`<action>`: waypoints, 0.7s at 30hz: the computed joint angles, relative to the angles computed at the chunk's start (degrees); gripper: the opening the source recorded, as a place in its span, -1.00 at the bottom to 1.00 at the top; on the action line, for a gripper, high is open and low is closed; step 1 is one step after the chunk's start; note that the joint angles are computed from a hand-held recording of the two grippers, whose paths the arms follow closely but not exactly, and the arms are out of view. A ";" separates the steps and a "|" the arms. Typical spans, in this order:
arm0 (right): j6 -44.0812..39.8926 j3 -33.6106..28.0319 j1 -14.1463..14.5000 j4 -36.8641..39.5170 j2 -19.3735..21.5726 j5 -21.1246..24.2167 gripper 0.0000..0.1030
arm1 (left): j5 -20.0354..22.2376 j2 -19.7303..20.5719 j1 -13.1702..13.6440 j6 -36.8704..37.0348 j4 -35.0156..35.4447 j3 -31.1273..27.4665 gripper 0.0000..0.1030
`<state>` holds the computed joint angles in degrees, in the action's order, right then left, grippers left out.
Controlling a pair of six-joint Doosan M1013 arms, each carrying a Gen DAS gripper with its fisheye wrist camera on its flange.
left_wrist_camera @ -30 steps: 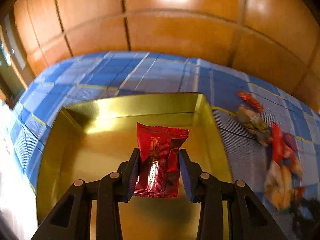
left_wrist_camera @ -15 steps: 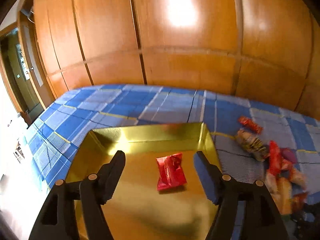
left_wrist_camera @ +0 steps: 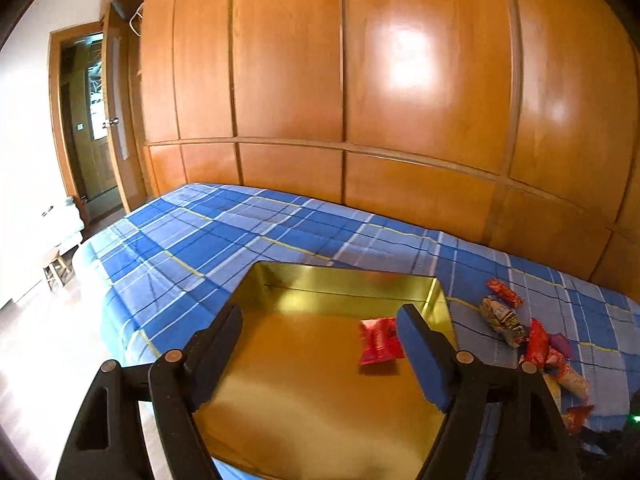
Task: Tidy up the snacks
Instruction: 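Lift the brown chocolate packet over the gold tray and open the right tool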
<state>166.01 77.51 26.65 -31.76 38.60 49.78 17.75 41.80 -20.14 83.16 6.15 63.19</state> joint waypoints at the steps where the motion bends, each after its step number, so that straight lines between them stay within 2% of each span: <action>1: 0.43 0.34 0.03 0.23 -0.27 -0.17 -0.21 | -0.40 -0.18 0.10 -0.98 1.20 0.43 0.55; 4: 2.30 1.72 0.04 0.98 -1.34 -1.00 -0.24 | -0.73 -0.56 0.51 -0.21 0.36 1.26 0.55; 8: 6.50 3.02 0.57 -2.03 -3.04 -1.13 -0.25 | -0.62 -0.67 0.81 0.17 -0.10 1.73 0.55; 12: 7.83 2.96 0.90 -4.46 -4.26 -3.69 -0.25 | 0.06 -0.66 0.98 5.01 -4.57 2.15 0.55; 15: 3.22 0.51 1.03 -4.01 -3.61 -6.42 -0.25 | 1.19 -0.54 0.91 8.04 -7.06 2.31 0.56; 17: -2.67 -2.21 0.89 -1.19 -2.39 -8.67 -0.25 | 1.76 -0.47 0.90 10.33 -8.89 2.52 0.56; 21: -18.17 -10.60 0.48 8.68 1.99 -10.51 -0.24 | 3.09 -0.26 1.05 12.74 -11.12 2.73 0.65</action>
